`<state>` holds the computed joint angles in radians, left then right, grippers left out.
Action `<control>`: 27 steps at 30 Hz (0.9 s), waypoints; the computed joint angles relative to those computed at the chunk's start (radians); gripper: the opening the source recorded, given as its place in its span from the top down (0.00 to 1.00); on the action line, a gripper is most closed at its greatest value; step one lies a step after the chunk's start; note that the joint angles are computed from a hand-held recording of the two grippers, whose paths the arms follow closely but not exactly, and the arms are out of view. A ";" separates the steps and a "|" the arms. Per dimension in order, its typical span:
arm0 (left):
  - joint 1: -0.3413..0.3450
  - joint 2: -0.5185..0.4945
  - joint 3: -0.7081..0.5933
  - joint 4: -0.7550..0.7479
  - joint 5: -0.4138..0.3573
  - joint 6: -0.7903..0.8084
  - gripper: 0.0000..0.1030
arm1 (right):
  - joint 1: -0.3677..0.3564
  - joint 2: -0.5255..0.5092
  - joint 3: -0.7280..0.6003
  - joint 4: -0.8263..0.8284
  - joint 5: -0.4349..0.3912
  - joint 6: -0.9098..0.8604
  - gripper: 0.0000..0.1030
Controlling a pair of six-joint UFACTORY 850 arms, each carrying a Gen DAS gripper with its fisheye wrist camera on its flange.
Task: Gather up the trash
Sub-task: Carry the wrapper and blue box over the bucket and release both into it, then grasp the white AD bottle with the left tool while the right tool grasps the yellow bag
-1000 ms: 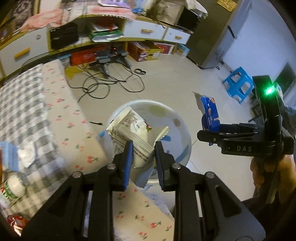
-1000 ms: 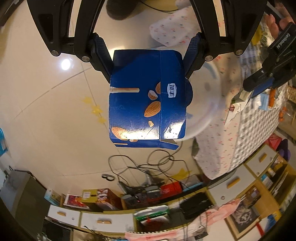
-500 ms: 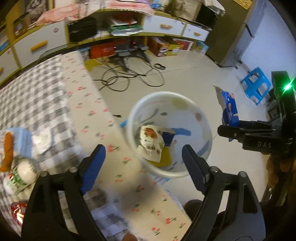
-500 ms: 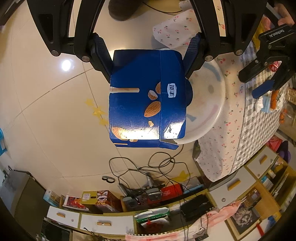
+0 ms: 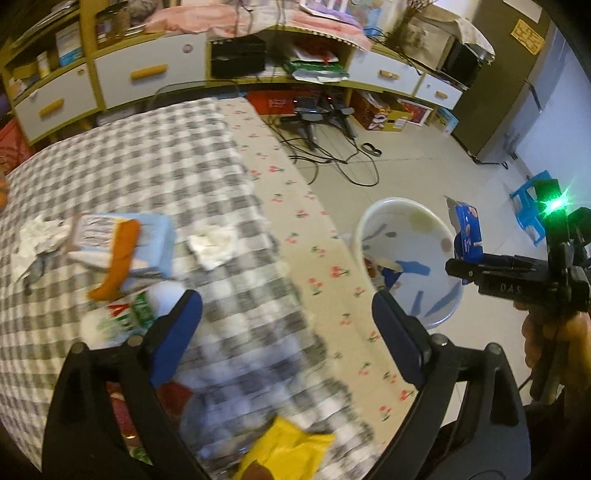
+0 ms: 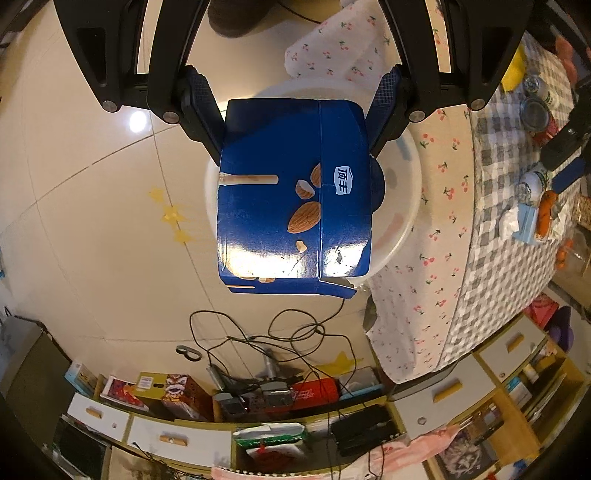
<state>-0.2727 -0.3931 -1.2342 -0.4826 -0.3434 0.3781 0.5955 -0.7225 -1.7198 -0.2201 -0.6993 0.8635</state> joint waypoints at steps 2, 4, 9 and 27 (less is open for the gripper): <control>0.014 0.013 0.015 0.011 0.000 -0.007 0.07 | 0.001 -0.011 -0.013 -0.006 0.000 0.009 0.30; 0.026 0.027 0.030 0.015 0.000 -0.009 0.06 | 0.002 -0.017 -0.020 -0.028 0.007 0.026 0.30; 0.053 0.059 0.065 0.027 0.005 -0.008 0.03 | 0.015 -0.035 -0.049 -0.131 -0.026 0.104 0.02; 0.169 0.152 0.173 0.055 -0.069 0.003 0.02 | 0.102 -0.039 -0.076 -0.088 -0.080 -0.072 0.00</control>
<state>-0.1041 -0.2412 -1.0612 -0.4277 -0.4127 0.3807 0.6972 -0.7619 -1.7963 -0.3078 -0.7797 0.7910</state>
